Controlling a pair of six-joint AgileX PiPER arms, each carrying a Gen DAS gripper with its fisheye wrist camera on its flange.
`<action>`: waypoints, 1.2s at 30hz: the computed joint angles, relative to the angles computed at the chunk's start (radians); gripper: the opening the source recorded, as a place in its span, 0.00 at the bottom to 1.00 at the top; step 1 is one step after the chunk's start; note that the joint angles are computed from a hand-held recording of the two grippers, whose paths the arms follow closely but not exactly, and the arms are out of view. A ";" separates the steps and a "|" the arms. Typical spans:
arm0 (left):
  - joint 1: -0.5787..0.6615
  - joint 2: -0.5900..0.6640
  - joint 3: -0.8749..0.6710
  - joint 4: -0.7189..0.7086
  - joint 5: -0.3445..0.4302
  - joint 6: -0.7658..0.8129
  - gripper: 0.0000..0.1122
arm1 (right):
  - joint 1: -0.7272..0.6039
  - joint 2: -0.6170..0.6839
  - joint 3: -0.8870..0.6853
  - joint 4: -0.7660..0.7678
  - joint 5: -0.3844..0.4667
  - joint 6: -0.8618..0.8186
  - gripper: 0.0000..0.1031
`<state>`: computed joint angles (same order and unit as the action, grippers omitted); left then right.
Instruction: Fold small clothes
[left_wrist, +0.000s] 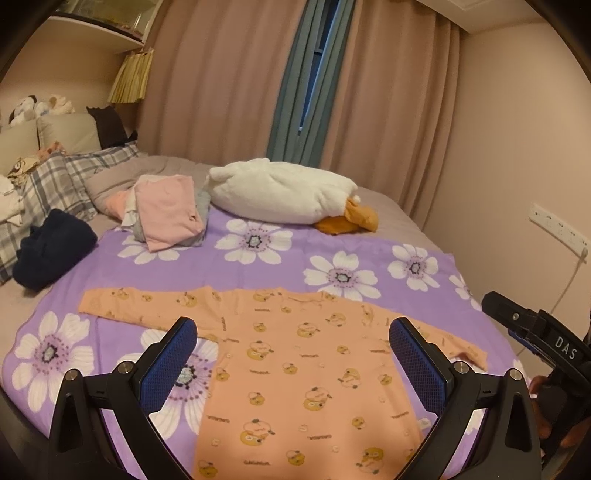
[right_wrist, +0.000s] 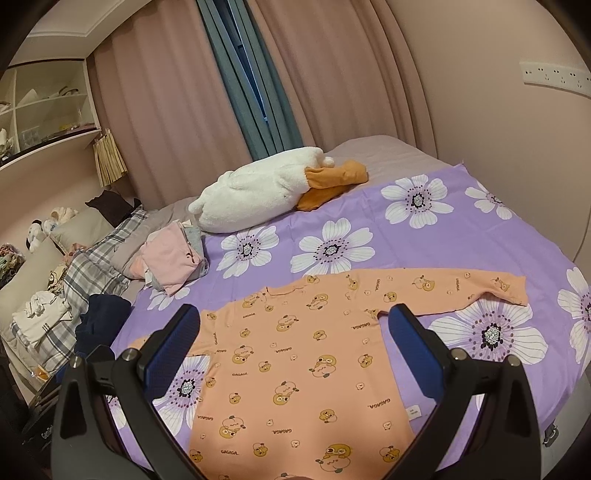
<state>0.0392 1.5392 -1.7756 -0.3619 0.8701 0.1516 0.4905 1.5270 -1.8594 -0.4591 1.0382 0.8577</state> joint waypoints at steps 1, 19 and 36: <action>0.000 0.002 -0.004 0.004 0.001 -0.003 0.92 | 0.000 0.000 0.000 0.001 0.001 0.002 0.99; 0.025 0.014 -0.003 -0.009 -0.008 0.038 0.92 | 0.004 0.024 -0.034 0.001 0.032 -0.014 0.99; 0.137 0.382 -0.327 -0.245 0.143 0.049 0.91 | -0.161 0.014 0.067 0.015 -0.140 -0.032 0.99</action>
<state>0.1761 1.9217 -2.1022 -0.6070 1.0130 0.2004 0.3296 1.5414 -1.7924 -0.4440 0.8980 0.8261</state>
